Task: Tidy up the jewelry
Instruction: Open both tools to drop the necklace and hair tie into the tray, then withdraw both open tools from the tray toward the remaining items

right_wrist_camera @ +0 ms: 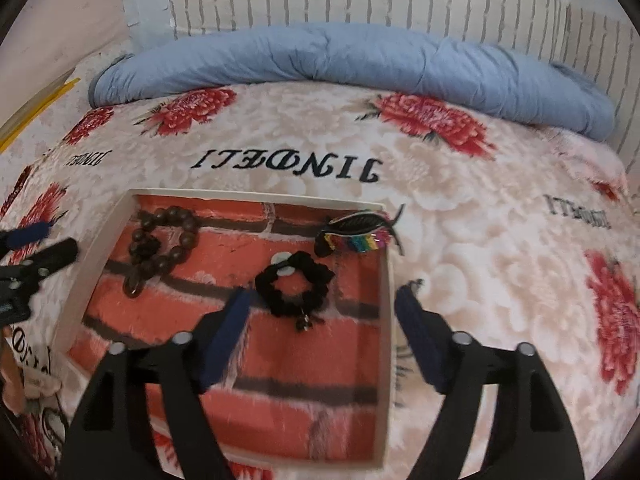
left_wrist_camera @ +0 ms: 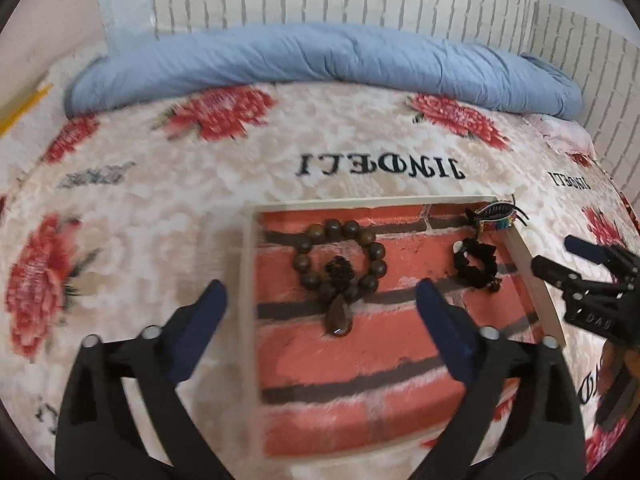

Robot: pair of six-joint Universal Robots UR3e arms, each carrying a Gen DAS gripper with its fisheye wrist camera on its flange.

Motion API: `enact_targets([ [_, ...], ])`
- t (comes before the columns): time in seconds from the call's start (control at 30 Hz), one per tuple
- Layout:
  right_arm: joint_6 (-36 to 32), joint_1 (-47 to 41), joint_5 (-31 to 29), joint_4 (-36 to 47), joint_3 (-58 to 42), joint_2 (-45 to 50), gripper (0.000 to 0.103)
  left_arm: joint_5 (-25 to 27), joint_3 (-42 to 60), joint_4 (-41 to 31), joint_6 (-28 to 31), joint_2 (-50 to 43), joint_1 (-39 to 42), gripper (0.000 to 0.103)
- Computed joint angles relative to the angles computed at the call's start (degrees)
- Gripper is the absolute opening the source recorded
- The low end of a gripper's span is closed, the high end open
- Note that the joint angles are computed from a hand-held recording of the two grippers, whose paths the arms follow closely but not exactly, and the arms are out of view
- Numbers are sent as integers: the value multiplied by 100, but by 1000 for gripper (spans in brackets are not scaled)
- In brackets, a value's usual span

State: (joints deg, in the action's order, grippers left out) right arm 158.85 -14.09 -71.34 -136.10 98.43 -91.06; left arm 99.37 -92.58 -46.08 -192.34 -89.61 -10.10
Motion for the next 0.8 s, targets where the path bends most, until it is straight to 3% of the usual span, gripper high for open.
enact_targets([
  [0.2,-250,-622,437,676,452,-1137,89,265,-387,-805,210,1198,85,98],
  [0.3,-535,-1024,694,1101,682,-1763,90,641,-550,-1071,203,1657,6,98],
  [0.53,-1390,-2056,1028,2148,1112,-3210,91,952,-998,-1571,219,2804,9,98],
  [0.63,-1674,-2441,1154,2508,1214,-3696,91,814,-1074,-1945,178,3233,161,98],
  [0.8,-2745,-3673,1769,4129,1105,-4691,94,988,-1284,-2321,116,3819,44,98],
])
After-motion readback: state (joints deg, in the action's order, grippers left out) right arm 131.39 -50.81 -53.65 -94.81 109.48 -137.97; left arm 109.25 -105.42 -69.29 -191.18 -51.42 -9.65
